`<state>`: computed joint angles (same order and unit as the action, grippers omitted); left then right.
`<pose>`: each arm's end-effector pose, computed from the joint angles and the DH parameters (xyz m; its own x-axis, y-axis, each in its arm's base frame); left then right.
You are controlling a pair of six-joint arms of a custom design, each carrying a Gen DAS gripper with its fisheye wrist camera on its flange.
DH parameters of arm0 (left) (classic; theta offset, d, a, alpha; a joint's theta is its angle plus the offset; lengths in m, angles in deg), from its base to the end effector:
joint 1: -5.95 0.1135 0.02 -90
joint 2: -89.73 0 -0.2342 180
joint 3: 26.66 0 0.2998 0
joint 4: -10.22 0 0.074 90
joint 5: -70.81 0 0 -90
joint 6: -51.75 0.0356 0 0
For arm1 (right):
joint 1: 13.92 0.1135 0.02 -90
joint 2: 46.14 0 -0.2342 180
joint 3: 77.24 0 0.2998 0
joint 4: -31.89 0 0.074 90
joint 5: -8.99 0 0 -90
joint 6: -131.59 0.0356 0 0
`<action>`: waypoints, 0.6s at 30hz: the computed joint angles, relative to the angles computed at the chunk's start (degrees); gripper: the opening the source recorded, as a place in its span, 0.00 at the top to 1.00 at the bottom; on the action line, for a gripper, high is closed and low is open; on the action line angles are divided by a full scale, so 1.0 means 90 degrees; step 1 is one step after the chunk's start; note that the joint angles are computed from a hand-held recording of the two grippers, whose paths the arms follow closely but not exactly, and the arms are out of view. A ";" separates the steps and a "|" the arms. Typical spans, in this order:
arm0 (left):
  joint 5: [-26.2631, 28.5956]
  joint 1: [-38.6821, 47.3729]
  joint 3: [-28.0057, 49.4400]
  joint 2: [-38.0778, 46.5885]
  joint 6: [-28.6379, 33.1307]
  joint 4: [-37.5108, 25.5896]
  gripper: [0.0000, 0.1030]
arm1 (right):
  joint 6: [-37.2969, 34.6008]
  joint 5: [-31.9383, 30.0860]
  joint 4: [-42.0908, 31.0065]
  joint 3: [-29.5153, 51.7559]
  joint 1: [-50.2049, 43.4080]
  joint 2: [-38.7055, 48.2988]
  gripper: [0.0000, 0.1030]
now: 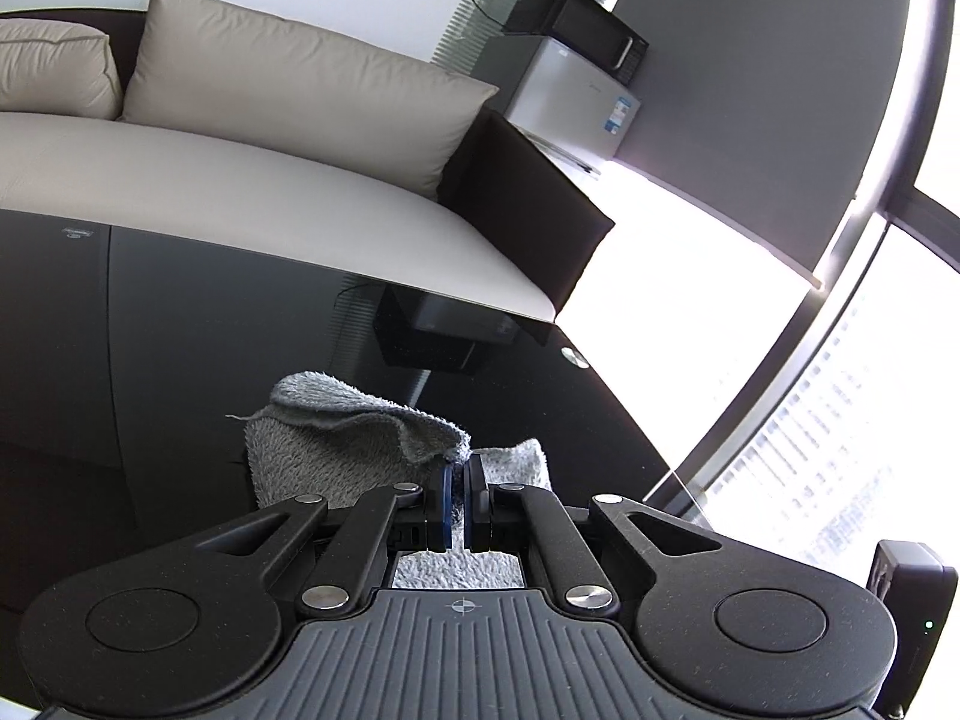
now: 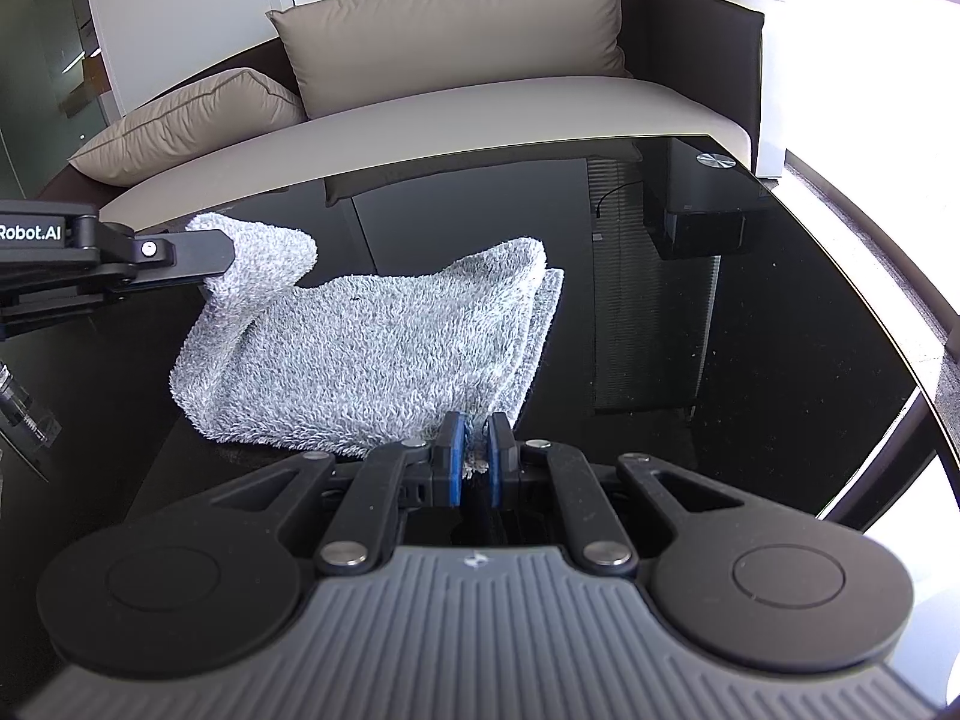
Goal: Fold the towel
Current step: 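Lift the pinched towel end with both tools and fold it over the towel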
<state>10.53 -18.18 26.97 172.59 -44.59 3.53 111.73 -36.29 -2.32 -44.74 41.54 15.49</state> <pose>0.3008 -0.1541 0.1379 -0.6118 0.1690 -0.7728 0.6579 0.6511 -0.3785 0.1426 0.1630 0.0849 -0.5543 0.3734 -0.7439 0.3385 0.9176 0.2084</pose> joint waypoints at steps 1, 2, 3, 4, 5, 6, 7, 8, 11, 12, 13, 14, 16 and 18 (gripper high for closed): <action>-0.0032 -0.0071 -0.0018 0.0017 -0.0012 0.0034 0.97 | -0.0003 -0.0009 0.0005 -0.0012 -0.0002 -0.0020 0.91; -0.0039 -0.0099 -0.0031 0.0023 0.0000 0.0051 0.97 | -0.0010 -0.0017 0.0011 -0.0022 -0.0006 -0.0037 0.91; -0.0057 -0.0152 -0.0087 0.0004 0.0000 0.0127 0.97 | -0.0017 -0.0023 0.0016 -0.0027 -0.0010 -0.0044 0.91; -0.0048 -0.0191 -0.0134 -0.0020 0.0022 0.0171 0.97 | -0.0012 -0.0027 0.0020 -0.0038 -0.0009 -0.0060 0.91; -0.0054 -0.0224 -0.0157 -0.0029 0.0037 0.0196 0.97 | -0.0006 -0.0030 0.0022 -0.0051 -0.0007 -0.0078 0.91; -0.0064 -0.0256 -0.0178 -0.0035 0.0049 0.0221 0.97 | -0.0003 -0.0036 0.0025 -0.0065 -0.0006 -0.0098 0.91; -0.0064 -0.0324 -0.0212 -0.0024 0.0068 0.0277 0.97 | -0.0009 -0.0046 0.0033 -0.0084 -0.0010 -0.0126 0.91; -0.0090 -0.0396 -0.0244 -0.0017 0.0103 0.0308 0.97 | -0.0008 -0.0052 0.0043 -0.0100 -0.0012 -0.0148 0.91; -0.0141 -0.0570 -0.0284 0.0033 0.0205 0.0370 0.97 | -0.0009 -0.0064 0.0065 -0.0149 -0.0011 -0.0209 0.91; -0.0169 -0.0628 -0.0309 0.0063 0.0240 0.0388 0.97 | -0.0010 -0.0071 0.0067 -0.0162 -0.0012 -0.0232 0.91; -0.0176 -0.0657 -0.0305 0.0078 0.0259 0.0377 0.97 | -0.0014 -0.0079 0.0076 -0.0176 -0.0016 -0.0253 0.92; -0.0174 -0.0681 -0.0313 0.0087 0.0284 0.0364 0.97 | -0.0024 -0.0091 0.0088 -0.0197 -0.0024 -0.0285 0.92; -0.0155 -0.0691 -0.0330 0.0101 0.0316 0.0348 0.97 | -0.0049 -0.0122 0.0123 -0.0236 -0.0050 -0.0340 0.91; -0.0114 -0.0687 -0.0307 0.0131 0.0348 0.0299 0.97 | -0.0086 -0.0146 0.0145 -0.0253 -0.0068 -0.0365 0.92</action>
